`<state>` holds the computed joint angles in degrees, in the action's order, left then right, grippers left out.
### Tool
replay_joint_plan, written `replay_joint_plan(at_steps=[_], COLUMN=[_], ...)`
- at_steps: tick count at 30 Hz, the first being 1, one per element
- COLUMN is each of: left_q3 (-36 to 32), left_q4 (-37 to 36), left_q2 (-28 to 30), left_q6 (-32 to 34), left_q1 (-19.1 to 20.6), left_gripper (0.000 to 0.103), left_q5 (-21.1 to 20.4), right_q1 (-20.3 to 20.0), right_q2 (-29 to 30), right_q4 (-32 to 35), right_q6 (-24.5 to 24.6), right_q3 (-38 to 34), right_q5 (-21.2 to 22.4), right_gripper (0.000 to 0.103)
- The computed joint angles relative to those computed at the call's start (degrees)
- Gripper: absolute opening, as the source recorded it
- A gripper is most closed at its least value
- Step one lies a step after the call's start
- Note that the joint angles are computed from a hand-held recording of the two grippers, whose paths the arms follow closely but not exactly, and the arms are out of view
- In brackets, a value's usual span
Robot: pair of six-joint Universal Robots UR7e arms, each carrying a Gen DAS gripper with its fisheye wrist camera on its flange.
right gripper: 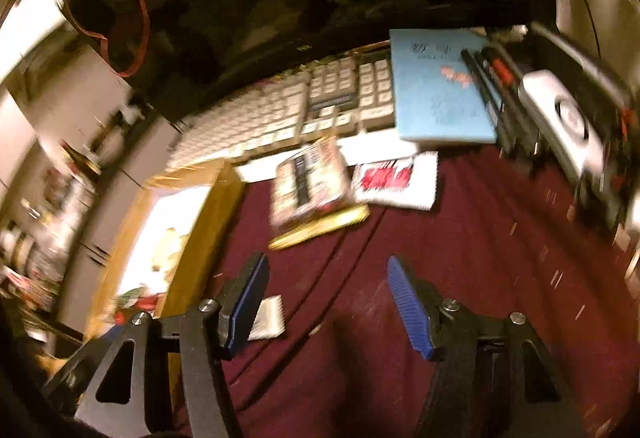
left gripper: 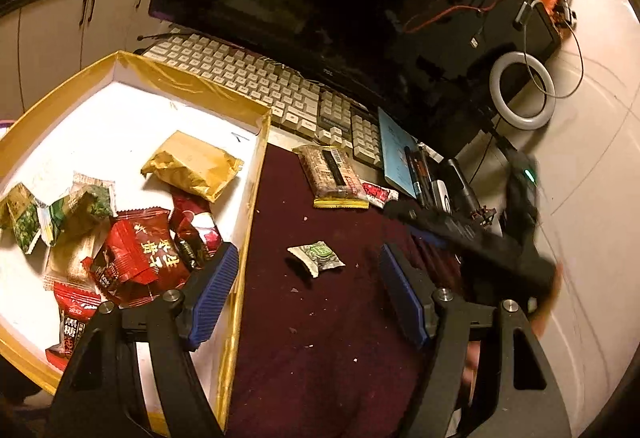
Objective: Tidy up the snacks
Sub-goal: 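Move the right gripper to the red-white card packet and close on it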
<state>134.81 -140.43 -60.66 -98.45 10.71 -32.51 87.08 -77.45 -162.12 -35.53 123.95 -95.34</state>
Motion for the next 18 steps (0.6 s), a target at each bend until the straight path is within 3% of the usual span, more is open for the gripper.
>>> replay_joint_plan(at_steps=[2, 5, 8, 15, 18], left_q3=[-0.2, -0.8, -0.9, -0.6, -0.4], left_q4=[-0.1, 0.5, 1.1, 0.9, 1.1], left_q2=[0.2, 0.4, 0.4, 0.0, -0.2], left_q6=[0.6, 1.3, 1.5, 1.8, 1.6], left_q1=[-0.1, -0.1, -0.5, -0.6, -0.6], left_gripper=[0.072, 0.072, 0.072, 0.072, 0.072], left_q5=[0.0, -0.4, -0.3, -0.5, -0.5], right_q1=[1.5, 1.8, 2.7, 2.3, 1.9], right_q2=[2.9, 6.5, 10.1, 14.7, 12.9], right_q4=[-2.6, 0.6, 1.1, 7.4, 8.6], right_q6=[0.1, 1.2, -1.7, -5.9, -6.9], right_q3=[-2.5, -8.0, -11.9, -17.4, -15.8], right_q5=[-3.9, -5.3, -7.8, -8.3, -8.3], right_gripper=[0.064, 0.06, 0.057, 0.052, 0.041])
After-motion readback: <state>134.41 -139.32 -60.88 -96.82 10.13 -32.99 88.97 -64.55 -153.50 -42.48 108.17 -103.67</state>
